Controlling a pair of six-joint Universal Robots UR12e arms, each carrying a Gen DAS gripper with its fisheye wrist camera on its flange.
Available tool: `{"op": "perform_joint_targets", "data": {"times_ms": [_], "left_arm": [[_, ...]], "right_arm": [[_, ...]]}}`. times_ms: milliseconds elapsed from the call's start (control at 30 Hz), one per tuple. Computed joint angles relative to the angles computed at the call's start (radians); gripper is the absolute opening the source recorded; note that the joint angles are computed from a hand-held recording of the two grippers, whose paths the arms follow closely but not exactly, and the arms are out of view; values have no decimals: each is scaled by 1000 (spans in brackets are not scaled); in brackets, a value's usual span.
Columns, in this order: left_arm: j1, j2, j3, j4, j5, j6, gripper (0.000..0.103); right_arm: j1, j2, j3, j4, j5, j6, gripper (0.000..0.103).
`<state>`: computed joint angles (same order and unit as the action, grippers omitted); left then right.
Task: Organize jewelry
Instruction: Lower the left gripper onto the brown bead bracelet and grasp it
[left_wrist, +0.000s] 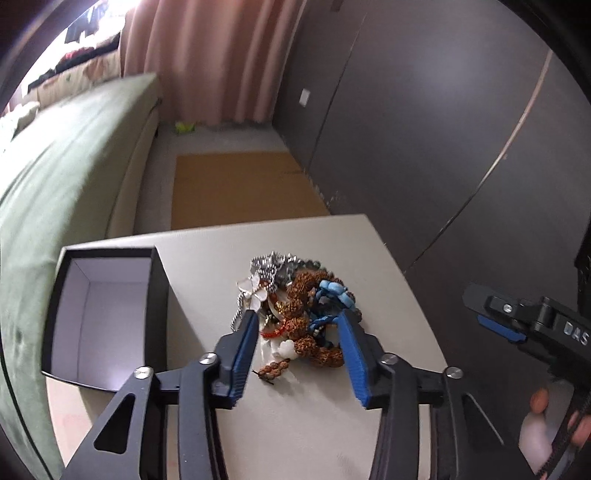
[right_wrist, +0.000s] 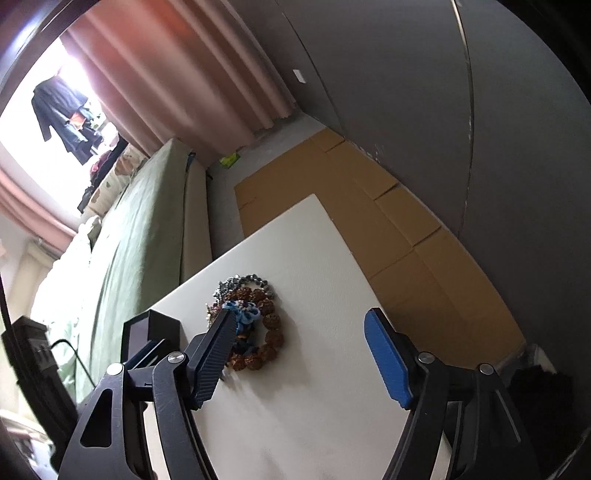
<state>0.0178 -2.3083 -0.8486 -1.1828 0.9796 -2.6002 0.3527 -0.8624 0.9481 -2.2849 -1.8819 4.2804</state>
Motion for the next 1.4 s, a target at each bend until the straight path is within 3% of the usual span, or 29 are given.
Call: {"op": "perform_joint_targets", "data": {"times_ms": [433,567,600,667,767,1200,1400], "left_arm": [[-23,-52,54,-61,60,-25,41],[-30,-58,52,-93,84,4,41],[-31,-58,50,-98,96,18,36],[-28,-53,39,-101,83,29,34],[-20,-42,25,-82,59,33,19],[26,-2,17,-127,-126,93,18],[43,14,11,-94,-181,77,18]], "right_arm": [[-10,-9,16,-4,21,18,73],[-10,-1,3,6,27,12,73],[-10,5,-5,11,31,10,73],[-10,11,-15,16,38,6,73],[-9,18,-25,20,42,0,73],[-2,33,-55,55,25,-16,73],[0,44,-75,76,31,-27,73]]}}
